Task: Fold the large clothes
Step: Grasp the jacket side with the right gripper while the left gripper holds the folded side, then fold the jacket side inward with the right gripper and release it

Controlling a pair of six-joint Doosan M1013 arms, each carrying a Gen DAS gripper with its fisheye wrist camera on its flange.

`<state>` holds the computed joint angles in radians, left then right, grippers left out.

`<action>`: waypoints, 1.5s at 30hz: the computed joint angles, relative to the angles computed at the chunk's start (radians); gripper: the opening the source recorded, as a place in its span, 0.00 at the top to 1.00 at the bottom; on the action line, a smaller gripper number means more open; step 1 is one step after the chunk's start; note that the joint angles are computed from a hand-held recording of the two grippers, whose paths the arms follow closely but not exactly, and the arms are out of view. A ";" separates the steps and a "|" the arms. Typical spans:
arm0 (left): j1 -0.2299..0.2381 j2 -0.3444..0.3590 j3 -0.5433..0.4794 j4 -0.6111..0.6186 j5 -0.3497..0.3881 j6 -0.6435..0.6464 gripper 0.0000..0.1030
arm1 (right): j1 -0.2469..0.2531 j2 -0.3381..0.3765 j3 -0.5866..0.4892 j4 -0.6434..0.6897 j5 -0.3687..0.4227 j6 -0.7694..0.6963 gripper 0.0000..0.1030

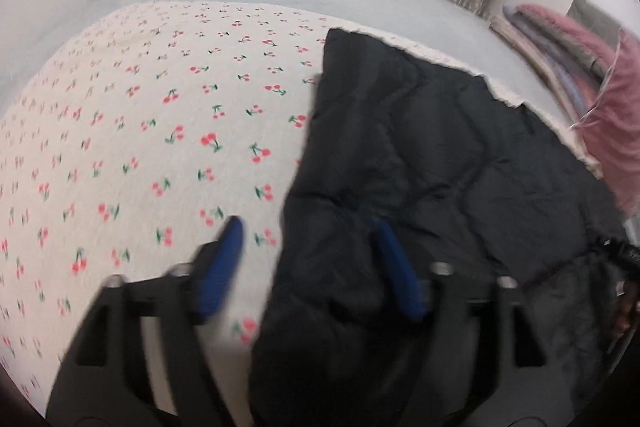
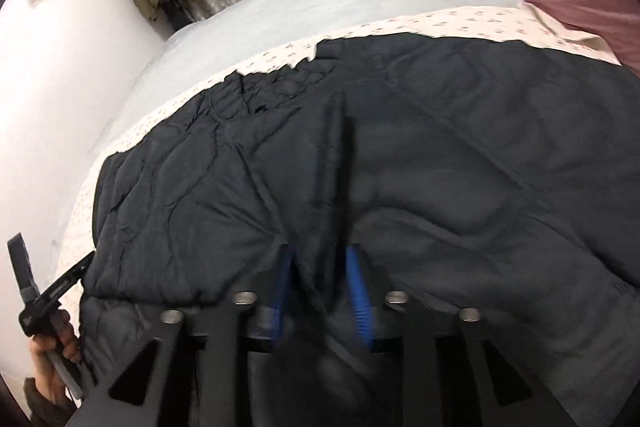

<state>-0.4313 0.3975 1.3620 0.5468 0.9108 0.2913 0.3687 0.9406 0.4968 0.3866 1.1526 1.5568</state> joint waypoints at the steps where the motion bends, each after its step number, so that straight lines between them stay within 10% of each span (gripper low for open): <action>1: -0.004 -0.008 0.004 -0.005 -0.005 -0.007 0.22 | -0.010 -0.023 0.038 0.000 -0.017 0.004 0.43; 4: -0.022 -0.033 0.017 -0.015 -0.023 -0.039 0.08 | -0.035 -0.086 0.132 -0.054 -0.102 0.076 0.25; 14: -0.064 -0.069 0.031 -0.165 -0.068 -0.098 0.03 | -0.161 -0.227 0.378 -0.342 -0.239 0.424 0.22; 29: -0.118 -0.076 0.072 0.109 -0.079 -0.359 0.03 | -0.289 -0.202 0.421 -0.463 -0.361 0.690 0.23; 33: -0.115 -0.075 0.075 0.106 -0.082 -0.338 0.03 | -0.292 -0.186 0.393 -0.469 -0.373 0.692 0.86; 45: -0.133 -0.084 0.069 0.159 -0.057 -0.321 0.03 | -0.211 -0.298 0.385 -0.455 -0.577 0.527 0.93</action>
